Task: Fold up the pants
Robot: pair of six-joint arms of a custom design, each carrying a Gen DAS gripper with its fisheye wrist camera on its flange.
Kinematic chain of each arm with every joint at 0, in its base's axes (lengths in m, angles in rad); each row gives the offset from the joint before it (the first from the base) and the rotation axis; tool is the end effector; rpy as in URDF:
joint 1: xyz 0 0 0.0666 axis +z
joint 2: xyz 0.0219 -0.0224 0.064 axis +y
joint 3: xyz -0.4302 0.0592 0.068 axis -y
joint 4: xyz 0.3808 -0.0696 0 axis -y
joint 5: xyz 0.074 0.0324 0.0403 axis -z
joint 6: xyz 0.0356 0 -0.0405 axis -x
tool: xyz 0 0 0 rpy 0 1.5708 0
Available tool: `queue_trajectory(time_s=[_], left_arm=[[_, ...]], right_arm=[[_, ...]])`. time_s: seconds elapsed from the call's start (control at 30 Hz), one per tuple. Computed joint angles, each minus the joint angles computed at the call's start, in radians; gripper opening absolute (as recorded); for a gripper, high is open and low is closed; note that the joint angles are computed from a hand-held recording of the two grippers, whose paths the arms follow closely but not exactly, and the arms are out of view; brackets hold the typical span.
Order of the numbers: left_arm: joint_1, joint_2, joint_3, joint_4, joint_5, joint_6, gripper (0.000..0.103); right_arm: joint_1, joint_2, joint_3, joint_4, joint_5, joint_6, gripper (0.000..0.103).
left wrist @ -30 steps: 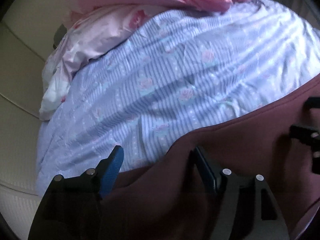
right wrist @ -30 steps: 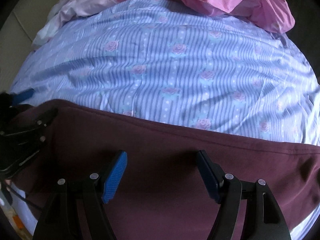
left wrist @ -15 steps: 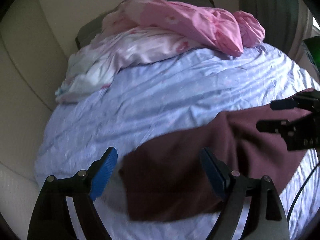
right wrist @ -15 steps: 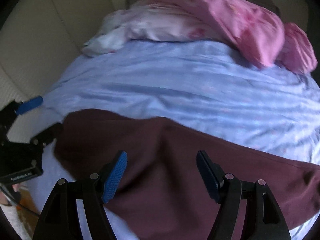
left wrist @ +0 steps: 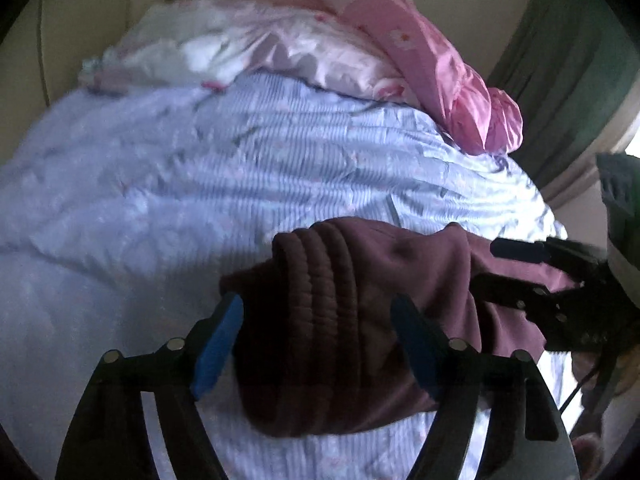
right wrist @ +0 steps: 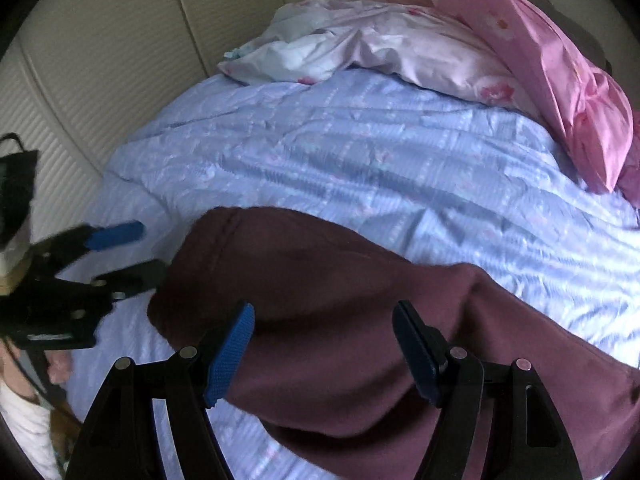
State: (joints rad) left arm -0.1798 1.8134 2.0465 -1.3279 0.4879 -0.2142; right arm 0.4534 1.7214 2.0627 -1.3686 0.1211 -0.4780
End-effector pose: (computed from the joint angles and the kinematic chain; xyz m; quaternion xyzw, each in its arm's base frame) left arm 0.5970 -0.1259 0.5260 0.2404 0.9137 -0.2308 0.2328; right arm 0.5135 0.2450 0.5795 0.0281 0.9613 0.0682 0.2656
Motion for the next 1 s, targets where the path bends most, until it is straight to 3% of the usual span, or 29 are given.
queue_trajectory(time_s=[0.13, 0.3, 0.43, 0.53, 0.63, 0.67, 0.7, 0.73, 0.77, 0.93, 1.0], left_arm=[[0.017, 0.069, 0.027, -0.049, 0.106, 0.051, 0.06], [0.018, 0.101, 0.015, -0.06, 0.136, 0.044, 0.062], [0.025, 0.111, -0.01, -0.052, 0.174, 0.064, 0.07], [0.021, 0.093, -0.047, -0.008, 0.17, 0.092, 0.073], [-0.003, 0.077, -0.072, 0.022, 0.101, 0.094, 0.073], [-0.008, 0.069, -0.083, 0.038, 0.089, 0.101, 0.056], [-0.008, 0.074, -0.077, 0.016, 0.117, 0.093, 0.044], [-0.012, 0.063, -0.089, 0.03, 0.105, 0.119, 0.042], [-0.014, 0.052, -0.099, 0.039, 0.108, 0.115, 0.034], [-0.022, -0.025, -0.129, 0.093, 0.048, 0.118, 0.026], [-0.01, -0.031, -0.086, 0.06, 0.046, 0.126, 0.026]], right_arm=[[0.003, 0.035, 0.025, -0.004, -0.009, -0.025, 0.072], [0.008, 0.07, 0.043, -0.015, -0.012, -0.011, 0.072], [0.01, 0.079, 0.035, -0.006, -0.015, -0.006, 0.072], [0.009, 0.085, 0.026, -0.003, -0.022, -0.007, 0.072], [0.01, 0.092, 0.018, 0.001, -0.026, -0.008, 0.072], [0.01, 0.093, 0.015, 0.005, -0.027, -0.014, 0.072], [0.01, 0.094, 0.013, 0.007, -0.028, -0.018, 0.072], [0.011, 0.095, 0.014, 0.006, -0.027, -0.021, 0.072], [0.012, 0.098, 0.016, 0.003, -0.028, -0.025, 0.072], [0.017, 0.097, 0.026, -0.01, -0.013, -0.028, 0.072], [0.019, 0.091, 0.031, -0.004, -0.006, -0.025, 0.072]])
